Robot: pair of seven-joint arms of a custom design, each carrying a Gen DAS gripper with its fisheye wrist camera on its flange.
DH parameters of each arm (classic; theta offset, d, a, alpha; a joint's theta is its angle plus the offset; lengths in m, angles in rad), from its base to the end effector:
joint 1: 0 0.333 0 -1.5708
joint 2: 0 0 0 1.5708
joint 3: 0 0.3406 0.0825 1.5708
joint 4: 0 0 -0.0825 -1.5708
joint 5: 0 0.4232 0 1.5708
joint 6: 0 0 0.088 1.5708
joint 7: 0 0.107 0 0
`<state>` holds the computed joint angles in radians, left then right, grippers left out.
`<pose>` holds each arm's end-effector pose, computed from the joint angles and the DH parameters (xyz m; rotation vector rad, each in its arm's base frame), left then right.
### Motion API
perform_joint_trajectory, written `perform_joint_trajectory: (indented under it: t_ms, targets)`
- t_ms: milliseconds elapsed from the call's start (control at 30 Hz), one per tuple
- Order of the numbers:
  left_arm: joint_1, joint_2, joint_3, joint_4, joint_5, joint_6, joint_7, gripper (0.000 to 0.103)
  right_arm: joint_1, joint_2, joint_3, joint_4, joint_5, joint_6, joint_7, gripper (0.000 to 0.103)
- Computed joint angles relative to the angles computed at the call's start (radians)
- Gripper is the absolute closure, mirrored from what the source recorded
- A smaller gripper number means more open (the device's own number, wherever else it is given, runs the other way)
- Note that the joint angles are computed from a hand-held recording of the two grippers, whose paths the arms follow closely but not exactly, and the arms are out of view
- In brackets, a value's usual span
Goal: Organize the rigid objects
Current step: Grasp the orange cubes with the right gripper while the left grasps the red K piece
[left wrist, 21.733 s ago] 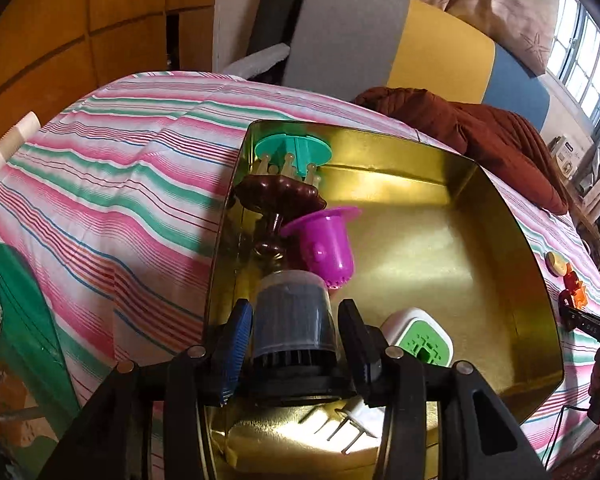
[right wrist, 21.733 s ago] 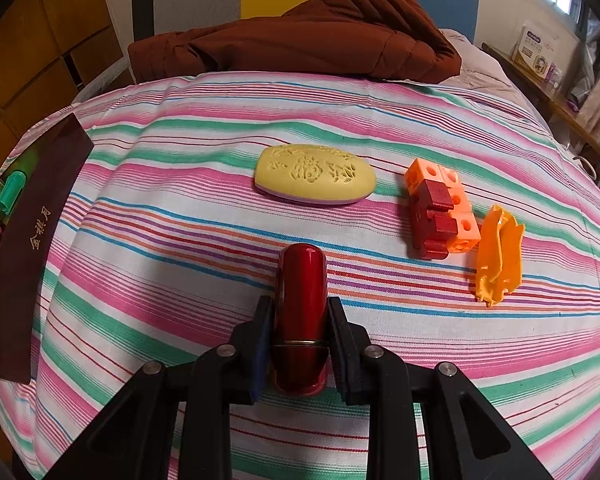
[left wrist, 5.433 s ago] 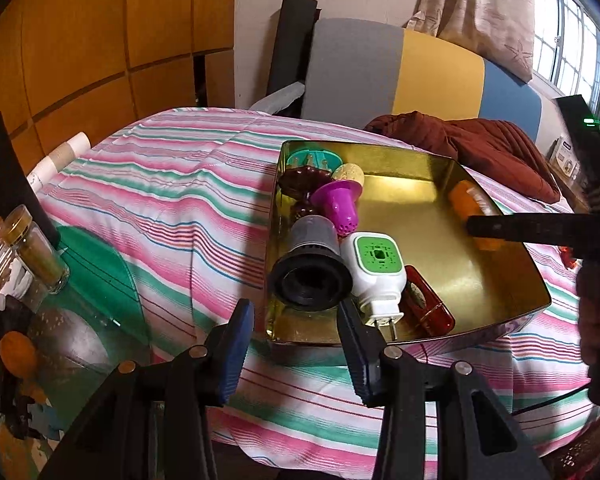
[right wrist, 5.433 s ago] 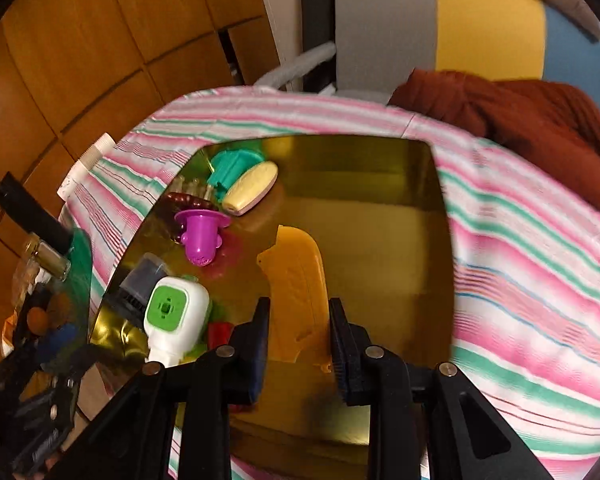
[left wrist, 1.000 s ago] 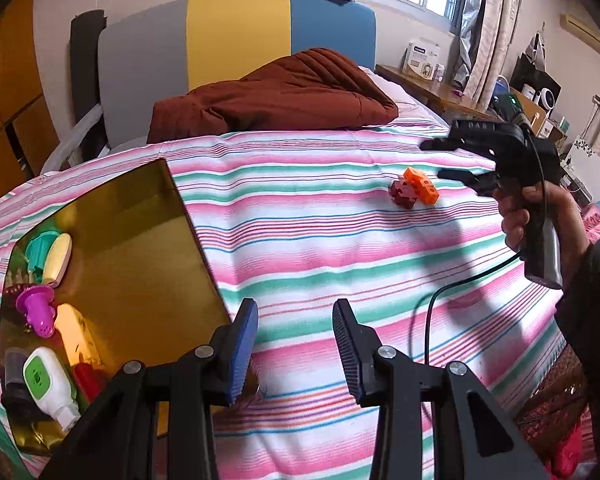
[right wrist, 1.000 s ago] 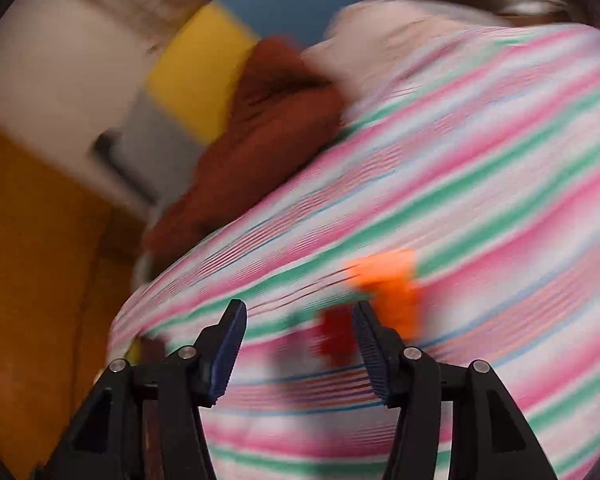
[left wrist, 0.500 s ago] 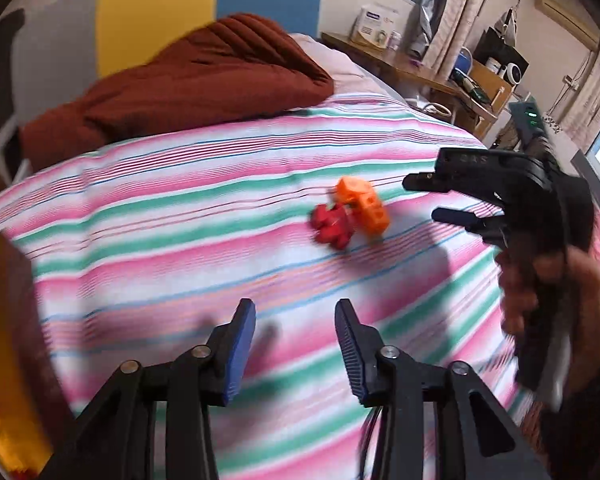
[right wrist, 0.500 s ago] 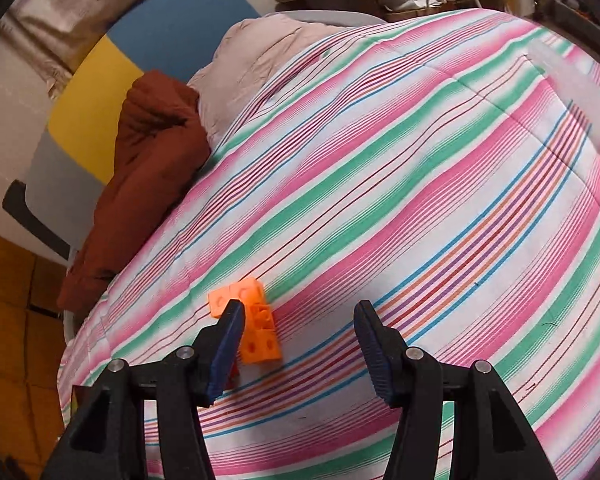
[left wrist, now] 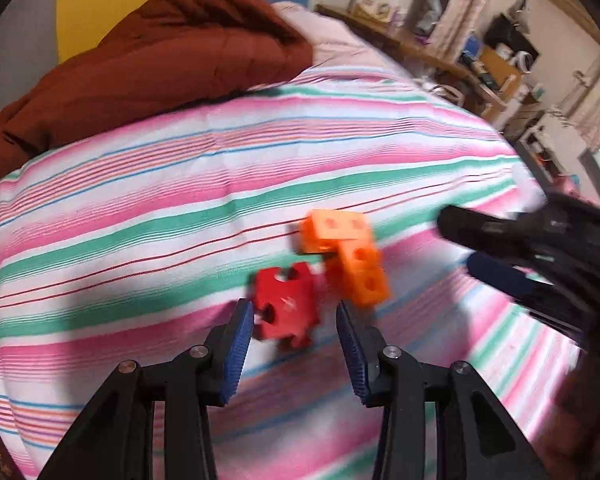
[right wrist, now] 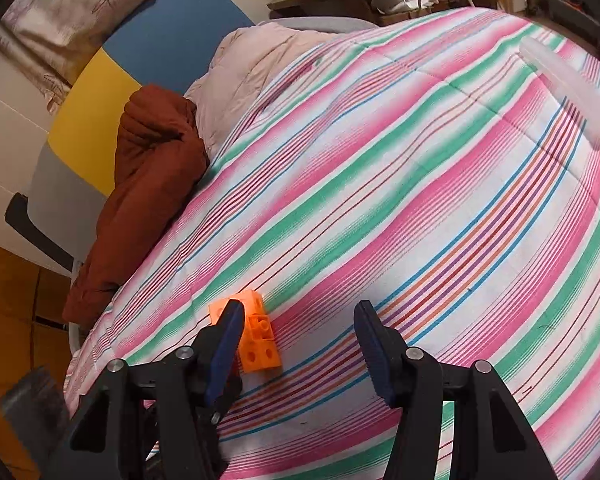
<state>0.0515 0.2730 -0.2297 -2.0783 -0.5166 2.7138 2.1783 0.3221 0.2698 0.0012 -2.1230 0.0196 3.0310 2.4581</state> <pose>0.6406 -0.0922 0.3308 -1.7146 2.4037 -0.7318 0.6199 0.2061 0.3519 -1.1894 2.2089 -0.1375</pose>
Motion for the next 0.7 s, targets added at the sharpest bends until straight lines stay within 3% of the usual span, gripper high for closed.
perform_joint_trajectory:
  t_ms: [133,233,333,400,700]
  targets:
    - [0.051,-0.014,-0.047,-0.03,-0.13,0.036,0.145,0.068,0.021,0.003,-0.022,0.006,-0.042,-0.011,0.01,0.045]
    - [0.06,-0.076,-0.048,-0.12,-0.201,0.099,0.264,0.068,-0.033,0.015,0.043,0.016,0.008,-0.01,-0.066,0.045]
    - [0.086,-0.158,-0.035,-0.212,-0.368,0.083,0.415,0.068,-0.09,0.033,0.116,0.029,0.086,-0.002,-0.165,0.045]
    - [0.081,-0.205,-0.016,-0.267,-0.455,0.088,0.51,0.068,-0.093,0.04,0.126,0.034,0.11,-0.005,-0.206,0.045]
    - [-0.023,-0.336,0.102,-0.426,-0.784,0.173,0.884,0.071,0.097,0.072,-0.059,0.081,-0.1,-0.033,-0.13,0.045]
